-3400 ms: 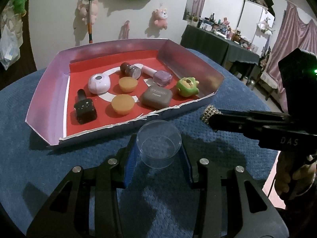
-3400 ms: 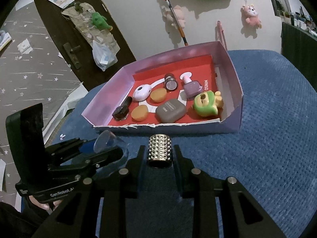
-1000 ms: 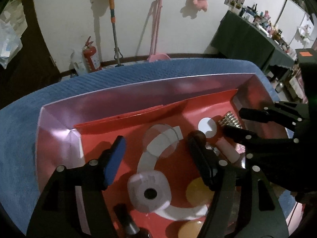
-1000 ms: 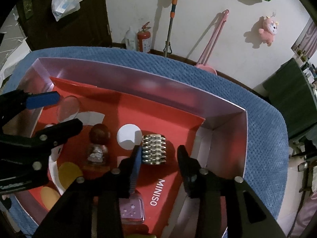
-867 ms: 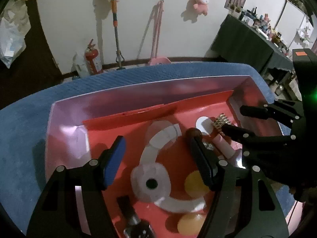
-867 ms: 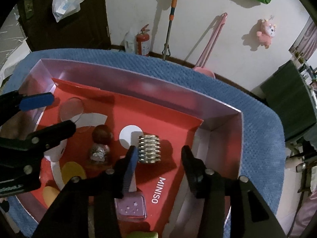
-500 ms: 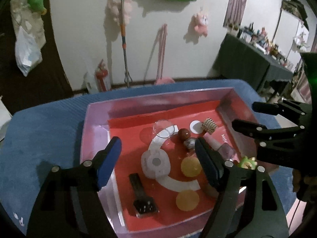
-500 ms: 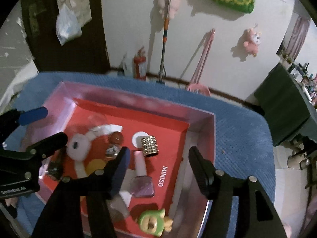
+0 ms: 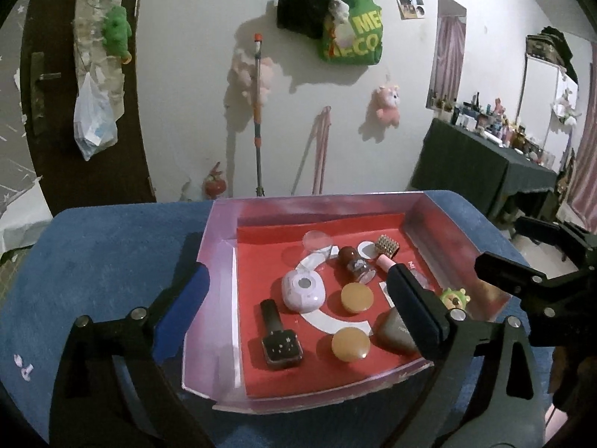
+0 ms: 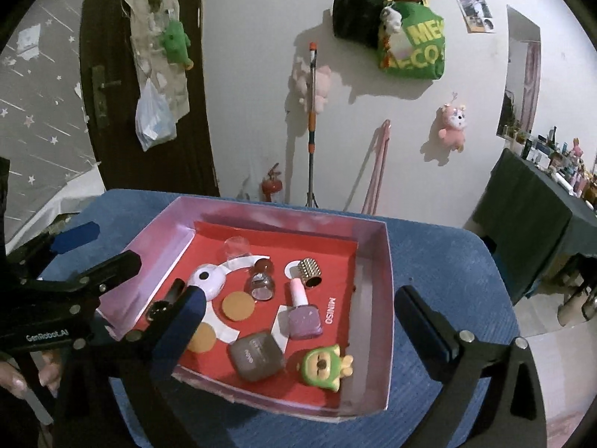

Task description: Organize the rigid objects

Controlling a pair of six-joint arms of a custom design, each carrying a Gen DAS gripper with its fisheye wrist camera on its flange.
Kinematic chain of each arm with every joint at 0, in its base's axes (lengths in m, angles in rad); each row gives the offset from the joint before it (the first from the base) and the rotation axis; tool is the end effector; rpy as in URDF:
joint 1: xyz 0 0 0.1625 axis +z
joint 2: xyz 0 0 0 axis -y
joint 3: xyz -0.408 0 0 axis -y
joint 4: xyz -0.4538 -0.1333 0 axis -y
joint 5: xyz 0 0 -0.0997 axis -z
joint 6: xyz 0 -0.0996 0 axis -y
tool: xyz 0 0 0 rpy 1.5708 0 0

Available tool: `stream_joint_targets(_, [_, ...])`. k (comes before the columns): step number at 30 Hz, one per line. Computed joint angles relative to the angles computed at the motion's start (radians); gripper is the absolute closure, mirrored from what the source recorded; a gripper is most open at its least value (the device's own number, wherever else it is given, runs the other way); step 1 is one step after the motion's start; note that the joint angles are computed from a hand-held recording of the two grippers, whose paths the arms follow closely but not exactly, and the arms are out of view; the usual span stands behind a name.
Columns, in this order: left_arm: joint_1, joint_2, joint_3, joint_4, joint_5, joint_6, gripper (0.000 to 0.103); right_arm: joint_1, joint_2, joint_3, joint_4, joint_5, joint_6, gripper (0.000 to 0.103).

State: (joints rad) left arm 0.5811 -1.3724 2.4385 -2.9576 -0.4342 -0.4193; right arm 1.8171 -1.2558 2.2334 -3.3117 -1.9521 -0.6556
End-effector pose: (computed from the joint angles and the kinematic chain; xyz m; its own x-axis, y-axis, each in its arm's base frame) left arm -0.2180 -0.4107 0.1569 -0.7522 -0.0343 -0.6580 0.5332 0.5551 -0.6384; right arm 0.2192 -0.4770 0.1763 -0.6559 -0.4088 0.6346 -0.7267 0.5696 -0.3841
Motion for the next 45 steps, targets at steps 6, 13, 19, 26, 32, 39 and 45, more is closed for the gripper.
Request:
stream_joint_targets(6, [0.023, 0.082, 0.012, -0.124, 0.011, 0.033, 0.006, -0.045, 0.048, 0.036, -0.134, 0.017, -0.028, 0.0])
stream_joint_targets(13, [0.065, 0.176, -0.001, -0.239, 0.014, 0.091, 0.006, -0.094, 0.13, 0.039, -0.281, 0.049, -0.056, 0.0])
stream_joint_targets(19, [0.082, 0.196, -0.002, -0.249, 0.011, 0.081, 0.006, -0.117, 0.188, 0.037, -0.389, 0.068, -0.087, 0.0])
stream_joint_targets(26, [0.082, 0.193, 0.006, -0.236, 0.012, 0.063, 0.006, -0.12, 0.21, 0.038, -0.418, 0.059, -0.11, 0.0])
stream_joint_targets(32, [0.076, 0.196, 0.008, -0.238, 0.021, 0.054, 0.006, -0.119, 0.214, 0.033, -0.407, 0.05, -0.108, 0.0])
stream_joint_targets(39, [0.072, 0.189, 0.013, -0.222, 0.031, 0.034, 0.006, -0.129, 0.194, 0.047, -0.393, 0.083, -0.093, 0.0])
stream_joint_targets(45, [0.07, 0.184, 0.015, -0.2, 0.046, 0.029, 0.006, -0.136, 0.178, 0.052, -0.366, 0.107, -0.078, 0.0])
